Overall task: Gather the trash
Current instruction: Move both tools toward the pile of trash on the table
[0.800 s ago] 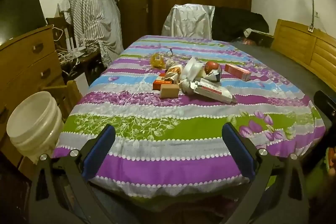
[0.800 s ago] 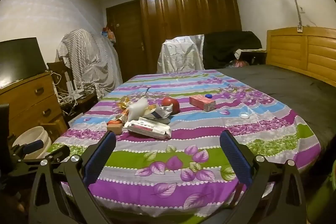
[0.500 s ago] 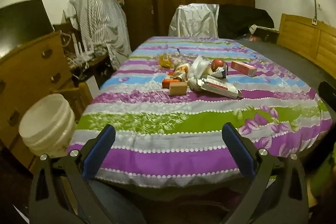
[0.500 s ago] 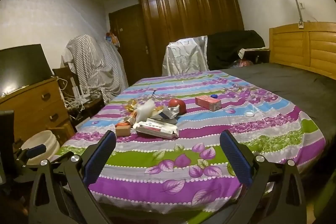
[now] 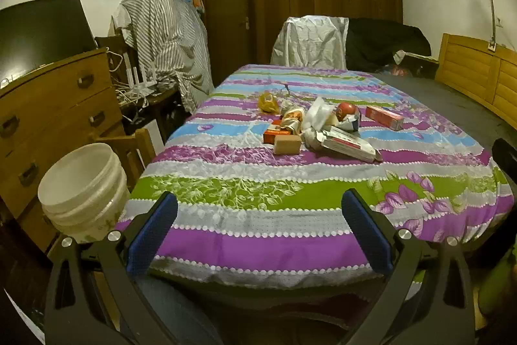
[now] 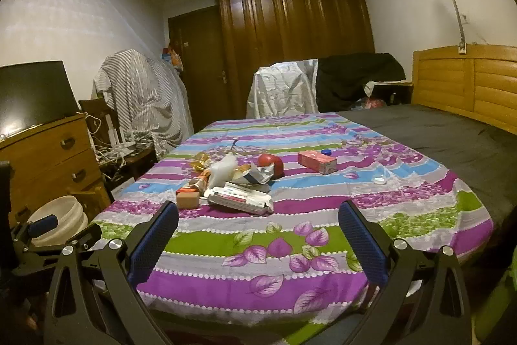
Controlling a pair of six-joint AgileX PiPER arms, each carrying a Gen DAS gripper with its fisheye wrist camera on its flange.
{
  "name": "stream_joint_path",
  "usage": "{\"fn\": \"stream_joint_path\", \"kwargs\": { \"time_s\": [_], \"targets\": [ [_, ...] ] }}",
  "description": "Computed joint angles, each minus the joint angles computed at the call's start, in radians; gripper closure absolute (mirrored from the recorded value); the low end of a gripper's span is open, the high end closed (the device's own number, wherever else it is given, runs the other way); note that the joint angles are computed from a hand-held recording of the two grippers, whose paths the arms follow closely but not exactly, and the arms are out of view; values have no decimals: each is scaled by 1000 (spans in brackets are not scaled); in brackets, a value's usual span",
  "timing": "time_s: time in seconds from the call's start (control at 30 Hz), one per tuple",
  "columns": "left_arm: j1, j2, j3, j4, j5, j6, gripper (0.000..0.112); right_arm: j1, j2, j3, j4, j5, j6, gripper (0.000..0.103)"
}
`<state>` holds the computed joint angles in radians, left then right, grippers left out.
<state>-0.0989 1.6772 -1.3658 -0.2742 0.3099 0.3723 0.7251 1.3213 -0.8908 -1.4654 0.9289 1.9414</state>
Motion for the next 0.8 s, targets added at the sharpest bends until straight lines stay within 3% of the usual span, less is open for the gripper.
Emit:
{"fn": "stream_joint_path", "kwargs": {
  "time_s": [0.1, 0.23, 0.4, 0.6, 0.67, 0.73, 0.8],
  "targets": [
    [2, -1, 4, -46, 12, 58, 14, 15, 8, -11, 20, 31, -11, 4],
    [-12, 15, -5, 68, 12, -49, 14, 8, 25, -20, 36, 24, -28, 4],
    [-9, 55, -40, 1, 54, 13, 14, -71, 57, -28, 50, -99, -37, 4],
    [-36, 107, -76, 133, 94, -86, 14, -140, 111, -44, 57, -194, -38, 4],
    [-36, 110, -73, 135, 88, -86, 14, -180, 130, -53, 36, -256, -39, 4],
    [-37, 121, -82, 181, 85, -143, 14, -272, 165, -85, -45, -396, -15, 4],
    [-31, 150, -119, 229, 111, -212, 14, -356, 240, -201, 0, -498, -121, 4]
  ]
}}
